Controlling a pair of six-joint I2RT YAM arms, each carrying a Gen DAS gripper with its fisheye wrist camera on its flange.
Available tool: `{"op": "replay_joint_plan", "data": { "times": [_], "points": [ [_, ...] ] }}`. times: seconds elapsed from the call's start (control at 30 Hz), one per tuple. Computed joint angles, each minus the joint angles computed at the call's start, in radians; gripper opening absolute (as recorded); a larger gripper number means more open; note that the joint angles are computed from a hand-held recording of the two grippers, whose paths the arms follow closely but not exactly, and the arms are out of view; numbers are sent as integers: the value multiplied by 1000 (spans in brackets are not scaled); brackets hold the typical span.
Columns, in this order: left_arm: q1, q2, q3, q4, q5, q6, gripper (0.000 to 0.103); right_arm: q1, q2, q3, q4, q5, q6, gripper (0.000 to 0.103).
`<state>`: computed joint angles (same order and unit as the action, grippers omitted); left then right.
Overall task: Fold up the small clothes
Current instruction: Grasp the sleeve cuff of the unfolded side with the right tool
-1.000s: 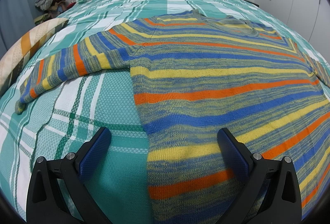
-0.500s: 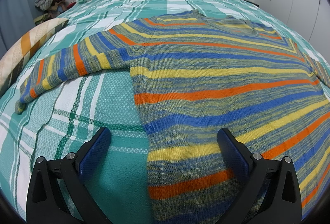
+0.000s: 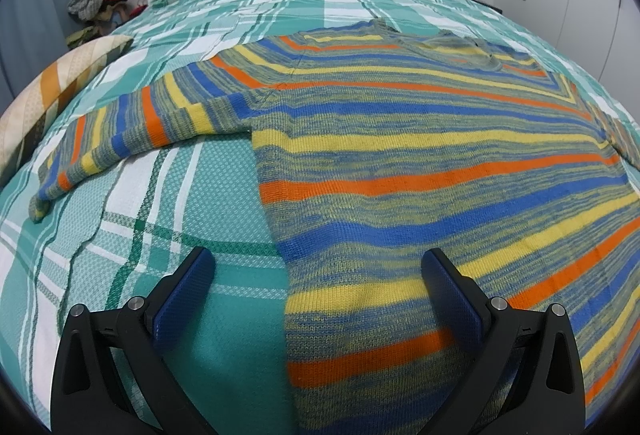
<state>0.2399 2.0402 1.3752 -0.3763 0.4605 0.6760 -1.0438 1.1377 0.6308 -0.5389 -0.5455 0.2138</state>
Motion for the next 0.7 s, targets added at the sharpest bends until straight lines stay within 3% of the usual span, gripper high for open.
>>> {"op": "replay_joint_plan", "data": {
  "times": [0.23, 0.37, 0.43, 0.5, 0.6, 0.7],
  "points": [
    [1, 3, 4, -2, 0, 1, 103, 11, 296, 62, 246, -49, 57, 65],
    [0, 2, 3, -1, -1, 1, 103, 35, 381, 112, 249, -105, 17, 64],
    [2, 7, 14, -15, 7, 0, 103, 16, 398, 122, 229, -131, 0, 51],
    [2, 10, 19, -22, 10, -2, 103, -4, 422, 139, 181, -145, -28, 10],
    [4, 18, 33, -39, 11, 2, 103, -5, 379, 126, 161, -117, -54, 6],
    [2, 45, 94, -112, 13, 22, 103, 17, 241, 68, 186, -42, -11, 6]
  ]
}}
